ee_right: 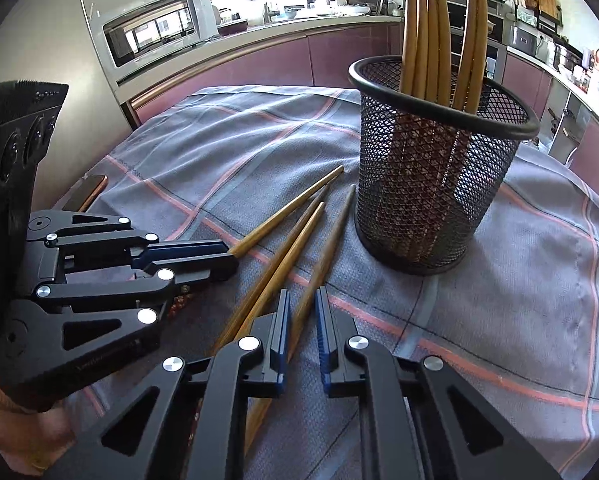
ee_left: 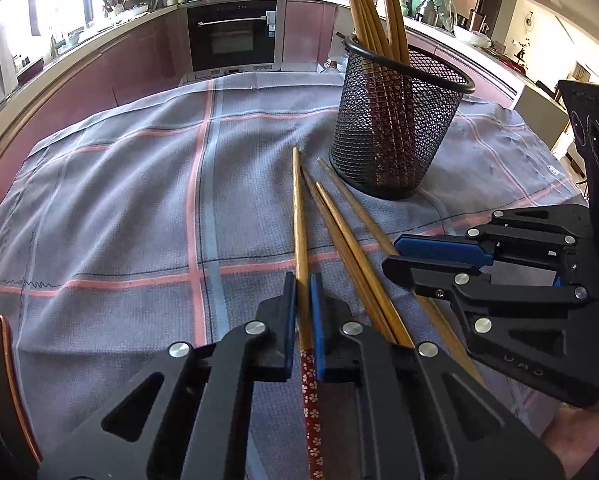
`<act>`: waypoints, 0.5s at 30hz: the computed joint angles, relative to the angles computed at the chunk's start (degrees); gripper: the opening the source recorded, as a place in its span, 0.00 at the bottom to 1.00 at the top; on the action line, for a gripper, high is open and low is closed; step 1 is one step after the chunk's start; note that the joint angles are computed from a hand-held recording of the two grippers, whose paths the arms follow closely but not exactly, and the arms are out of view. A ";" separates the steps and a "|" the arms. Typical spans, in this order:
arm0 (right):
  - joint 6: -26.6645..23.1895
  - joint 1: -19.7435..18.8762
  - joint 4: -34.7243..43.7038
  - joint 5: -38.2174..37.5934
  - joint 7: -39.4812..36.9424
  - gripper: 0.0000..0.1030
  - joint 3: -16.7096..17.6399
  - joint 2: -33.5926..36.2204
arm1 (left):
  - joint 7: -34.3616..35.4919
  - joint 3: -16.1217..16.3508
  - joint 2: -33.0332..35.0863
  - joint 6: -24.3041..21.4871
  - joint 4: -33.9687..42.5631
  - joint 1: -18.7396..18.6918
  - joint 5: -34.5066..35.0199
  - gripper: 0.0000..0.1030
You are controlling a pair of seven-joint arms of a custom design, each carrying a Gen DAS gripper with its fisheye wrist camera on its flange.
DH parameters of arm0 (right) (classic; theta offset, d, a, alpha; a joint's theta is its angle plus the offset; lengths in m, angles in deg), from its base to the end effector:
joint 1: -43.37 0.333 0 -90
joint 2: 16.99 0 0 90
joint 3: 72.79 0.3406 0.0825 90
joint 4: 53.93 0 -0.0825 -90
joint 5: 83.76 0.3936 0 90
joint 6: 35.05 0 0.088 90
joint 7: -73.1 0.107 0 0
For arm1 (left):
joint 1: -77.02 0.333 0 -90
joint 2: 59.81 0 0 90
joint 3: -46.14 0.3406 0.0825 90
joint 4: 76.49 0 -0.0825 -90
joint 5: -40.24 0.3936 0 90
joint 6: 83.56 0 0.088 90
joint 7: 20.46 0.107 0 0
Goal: Organize utensils
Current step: 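Close the left gripper on a chopstick while the right gripper grasps another chopstick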
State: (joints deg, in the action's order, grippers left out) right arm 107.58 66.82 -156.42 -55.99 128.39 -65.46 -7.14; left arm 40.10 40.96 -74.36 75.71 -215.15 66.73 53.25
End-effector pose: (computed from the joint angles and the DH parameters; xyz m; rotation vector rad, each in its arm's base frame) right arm 0.5749 0.3332 0.5334 -2.3181 0.9059 -0.1262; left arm 0.4782 -0.1450 0.4925 -1.9390 1.8402 -0.6872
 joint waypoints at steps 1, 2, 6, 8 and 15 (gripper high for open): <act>-0.22 -0.04 -0.04 -0.12 -0.03 0.09 -0.05 -0.11 | 0.82 0.45 -0.32 0.05 -0.30 -0.57 -1.05 0.08; -0.63 -0.17 -0.07 -0.12 -0.06 0.09 -0.14 -0.25 | 1.65 0.86 -0.62 0.20 -0.66 -1.09 -2.04 0.08; -0.59 0.03 0.69 -1.74 1.33 0.14 -0.50 0.33 | 0.34 -0.19 0.22 -0.27 0.58 0.31 -0.13 0.14; -0.53 0.17 1.55 -2.04 2.00 0.14 -0.44 1.09 | 0.95 -0.01 1.54 -0.57 1.93 0.30 -0.14 0.17; -0.47 0.08 2.57 -1.11 1.78 0.08 -0.12 2.04 | -1.73 -1.72 4.39 -2.21 5.20 2.03 2.89 0.08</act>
State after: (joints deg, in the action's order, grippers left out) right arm 107.12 66.90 -153.85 -57.10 130.17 -65.57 -5.10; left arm 38.37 39.24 -69.97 73.50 -209.95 68.77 56.14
